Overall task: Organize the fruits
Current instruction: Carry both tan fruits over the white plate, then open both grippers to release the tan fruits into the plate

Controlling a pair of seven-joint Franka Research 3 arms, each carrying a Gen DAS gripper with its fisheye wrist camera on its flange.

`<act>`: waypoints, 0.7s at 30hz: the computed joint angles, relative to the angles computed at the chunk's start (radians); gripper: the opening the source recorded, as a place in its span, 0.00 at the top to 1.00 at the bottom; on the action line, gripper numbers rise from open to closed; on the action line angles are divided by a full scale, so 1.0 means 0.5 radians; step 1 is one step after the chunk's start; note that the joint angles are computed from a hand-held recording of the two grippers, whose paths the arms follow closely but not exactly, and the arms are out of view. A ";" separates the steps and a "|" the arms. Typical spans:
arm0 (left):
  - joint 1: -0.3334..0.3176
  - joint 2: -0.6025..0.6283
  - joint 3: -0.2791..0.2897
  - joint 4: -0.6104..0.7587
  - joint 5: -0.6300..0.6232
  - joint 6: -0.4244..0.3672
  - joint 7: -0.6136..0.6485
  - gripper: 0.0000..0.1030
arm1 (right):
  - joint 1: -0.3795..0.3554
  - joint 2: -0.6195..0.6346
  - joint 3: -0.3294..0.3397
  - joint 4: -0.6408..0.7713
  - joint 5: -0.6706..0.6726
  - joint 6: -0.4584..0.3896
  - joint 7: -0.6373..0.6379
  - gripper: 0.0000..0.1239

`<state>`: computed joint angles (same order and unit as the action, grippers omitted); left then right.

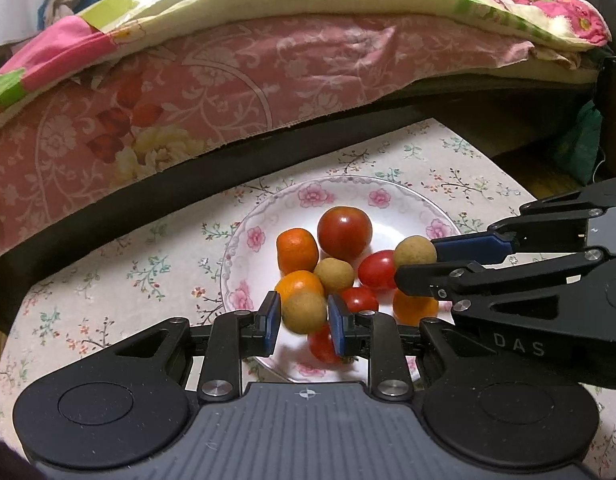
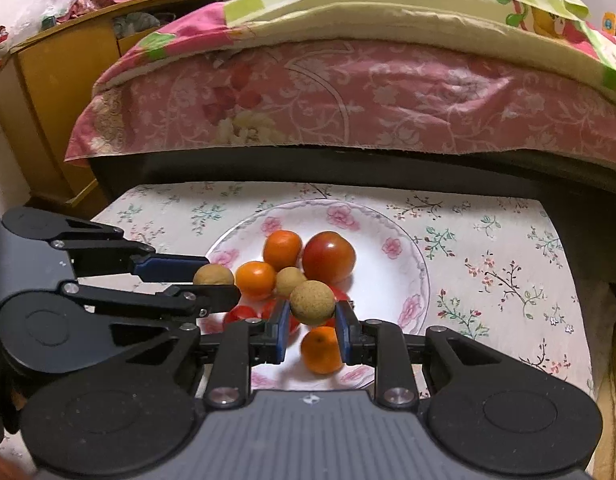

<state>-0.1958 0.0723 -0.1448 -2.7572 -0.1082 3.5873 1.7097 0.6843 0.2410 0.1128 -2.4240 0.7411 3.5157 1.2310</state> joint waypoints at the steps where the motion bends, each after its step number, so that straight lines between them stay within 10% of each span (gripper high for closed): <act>1: -0.005 0.010 0.001 0.005 -0.015 0.008 0.007 0.67 | -0.009 0.010 0.002 0.005 -0.009 0.000 0.009 0.79; 11: -0.009 0.010 0.012 0.017 -0.019 0.015 -0.009 0.59 | -0.027 0.068 -0.012 0.042 -0.030 0.034 0.035 0.79; 21: -0.036 -0.089 -0.036 -0.050 -0.286 0.048 0.098 0.29 | 0.000 0.030 -0.020 0.024 0.078 0.083 0.001 0.79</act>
